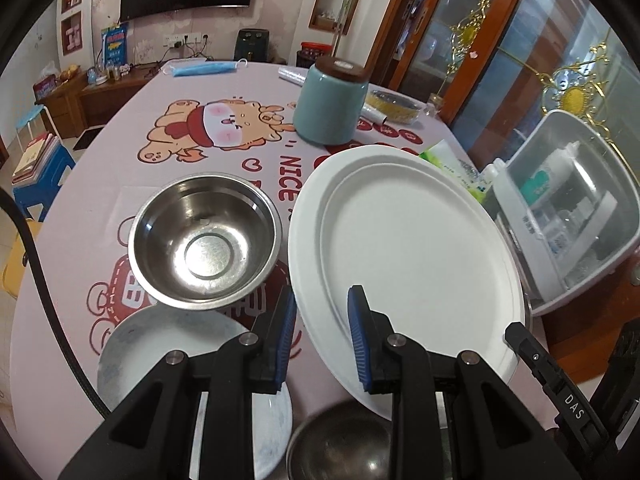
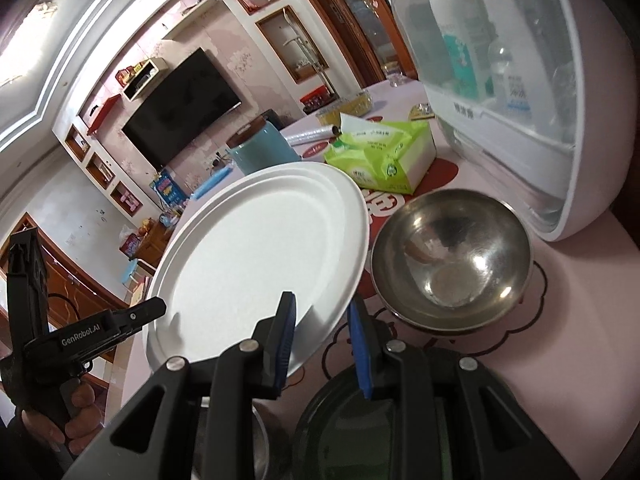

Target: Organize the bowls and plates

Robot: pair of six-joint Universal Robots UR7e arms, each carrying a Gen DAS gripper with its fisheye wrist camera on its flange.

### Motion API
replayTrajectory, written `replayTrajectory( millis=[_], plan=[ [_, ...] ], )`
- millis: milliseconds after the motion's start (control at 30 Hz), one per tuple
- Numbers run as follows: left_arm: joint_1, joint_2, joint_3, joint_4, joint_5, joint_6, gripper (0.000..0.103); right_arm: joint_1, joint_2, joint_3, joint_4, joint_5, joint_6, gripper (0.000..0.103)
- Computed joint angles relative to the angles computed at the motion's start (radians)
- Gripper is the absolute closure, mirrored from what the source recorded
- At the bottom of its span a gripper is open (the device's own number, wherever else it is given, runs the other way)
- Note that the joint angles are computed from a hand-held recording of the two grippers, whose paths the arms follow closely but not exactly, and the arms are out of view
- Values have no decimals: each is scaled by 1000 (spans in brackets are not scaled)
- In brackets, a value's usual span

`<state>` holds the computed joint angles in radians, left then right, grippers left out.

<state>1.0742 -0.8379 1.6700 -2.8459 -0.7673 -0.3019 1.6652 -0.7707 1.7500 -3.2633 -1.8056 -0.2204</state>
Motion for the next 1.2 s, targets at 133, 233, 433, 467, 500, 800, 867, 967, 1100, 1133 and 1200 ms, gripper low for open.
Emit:
replayTrajectory(
  millis=[133, 233, 433, 467, 500, 800, 867, 967, 1100, 1133, 1200],
  plan=[
    [-33, -39, 55, -20, 19, -13, 78, 11, -38, 50, -27, 10, -6, 77],
    [-60, -70, 103, -39, 35, -31, 78, 16, -65, 87, -43, 20, -6, 77],
    [-114, -143, 211, -74, 55, -88, 78, 28, -123, 168, -78, 43, -21, 77],
    [-126, -157, 231, -73, 64, -102, 78, 28, -131, 179, -83, 47, -26, 77],
    [-133, -165, 245, -74, 70, -110, 78, 30, -140, 193, -88, 49, -30, 77],
    [-222, -275, 407, -51, 100, -248, 78, 58, -227, 314, -115, 46, -70, 77],
    [-238, -296, 439, -49, 104, -267, 78, 65, -246, 340, -121, 41, -83, 77],
    [-261, -323, 483, -51, 109, -294, 78, 72, -268, 375, -133, 40, -97, 77],
    [-296, -362, 552, -56, 111, -340, 78, 82, -298, 421, -144, 34, -122, 77],
    [-305, -373, 572, -56, 109, -357, 78, 84, -306, 432, -142, 32, -126, 77],
    [-318, -392, 602, -50, 104, -391, 78, 86, -322, 453, -136, 32, -132, 77]
  ],
)
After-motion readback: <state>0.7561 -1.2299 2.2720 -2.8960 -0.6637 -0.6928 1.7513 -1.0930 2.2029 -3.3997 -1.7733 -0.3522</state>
